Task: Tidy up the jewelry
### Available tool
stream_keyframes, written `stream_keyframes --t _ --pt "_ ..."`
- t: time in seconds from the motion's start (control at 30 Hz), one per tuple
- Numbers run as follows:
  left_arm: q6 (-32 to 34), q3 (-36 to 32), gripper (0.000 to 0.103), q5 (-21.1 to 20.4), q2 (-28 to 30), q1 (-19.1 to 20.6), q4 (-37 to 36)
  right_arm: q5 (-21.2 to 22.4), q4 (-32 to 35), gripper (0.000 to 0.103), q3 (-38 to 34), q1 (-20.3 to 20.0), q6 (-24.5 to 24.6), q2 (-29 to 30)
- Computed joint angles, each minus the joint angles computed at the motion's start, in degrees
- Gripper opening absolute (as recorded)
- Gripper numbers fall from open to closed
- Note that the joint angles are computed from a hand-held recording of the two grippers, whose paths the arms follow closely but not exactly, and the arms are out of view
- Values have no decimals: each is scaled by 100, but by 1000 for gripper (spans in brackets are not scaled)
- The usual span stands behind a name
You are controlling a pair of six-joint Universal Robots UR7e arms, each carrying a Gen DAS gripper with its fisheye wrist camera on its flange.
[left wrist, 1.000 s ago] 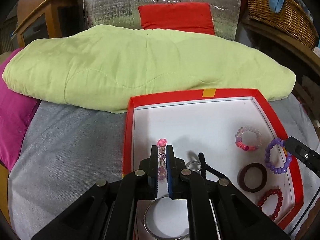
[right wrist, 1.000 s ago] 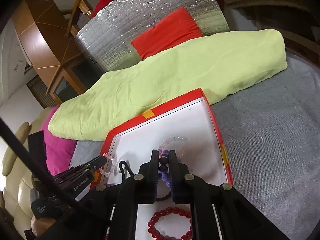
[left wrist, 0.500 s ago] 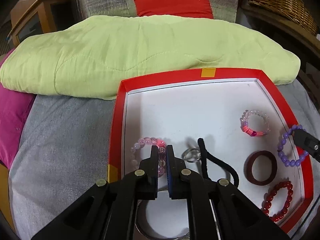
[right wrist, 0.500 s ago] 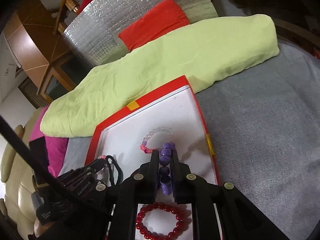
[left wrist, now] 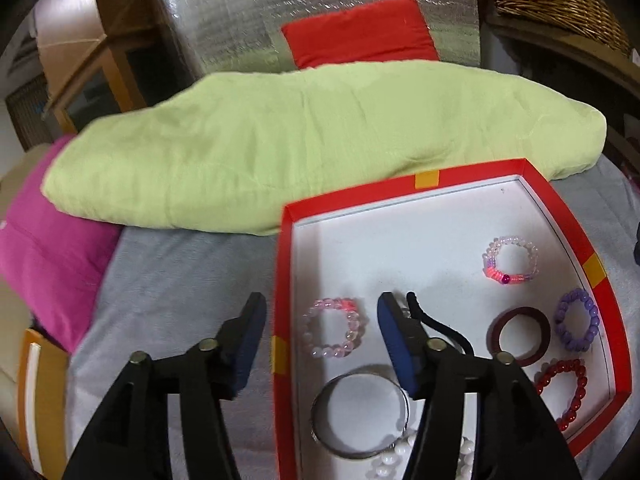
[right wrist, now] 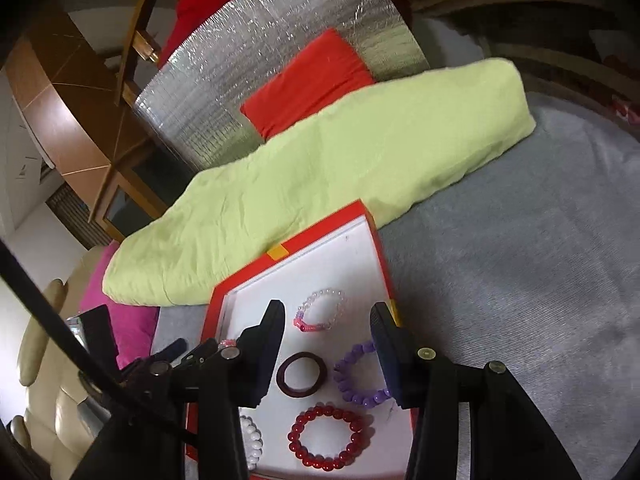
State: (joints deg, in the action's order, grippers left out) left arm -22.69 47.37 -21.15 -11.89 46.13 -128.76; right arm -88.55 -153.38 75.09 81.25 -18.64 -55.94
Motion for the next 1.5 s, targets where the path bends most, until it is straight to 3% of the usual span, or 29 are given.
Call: stream_keyframes --t 0.3,0.7,0.97,1.37,1.5 --pt "-458 978 64 264 -462 -333 -326 -285 -100 48 293 92 -307 -236" --pt "138 1568 72 438 -686 -740 -1471 -653 -380 51 1086 204 -908 -779" --pt "-35 2000 73 468 -927 -969 -1509 -890 -672 52 1761 298 -1369 -1264" --pt "-1712 3008 77 516 -1670 -1271 -500 -1190 -1236 58 2569 409 -1762 -1857" --pt "-2438 3338 85 545 -1901 -1376 71 -1237 -1398 61 2931 423 -1911 -2125"
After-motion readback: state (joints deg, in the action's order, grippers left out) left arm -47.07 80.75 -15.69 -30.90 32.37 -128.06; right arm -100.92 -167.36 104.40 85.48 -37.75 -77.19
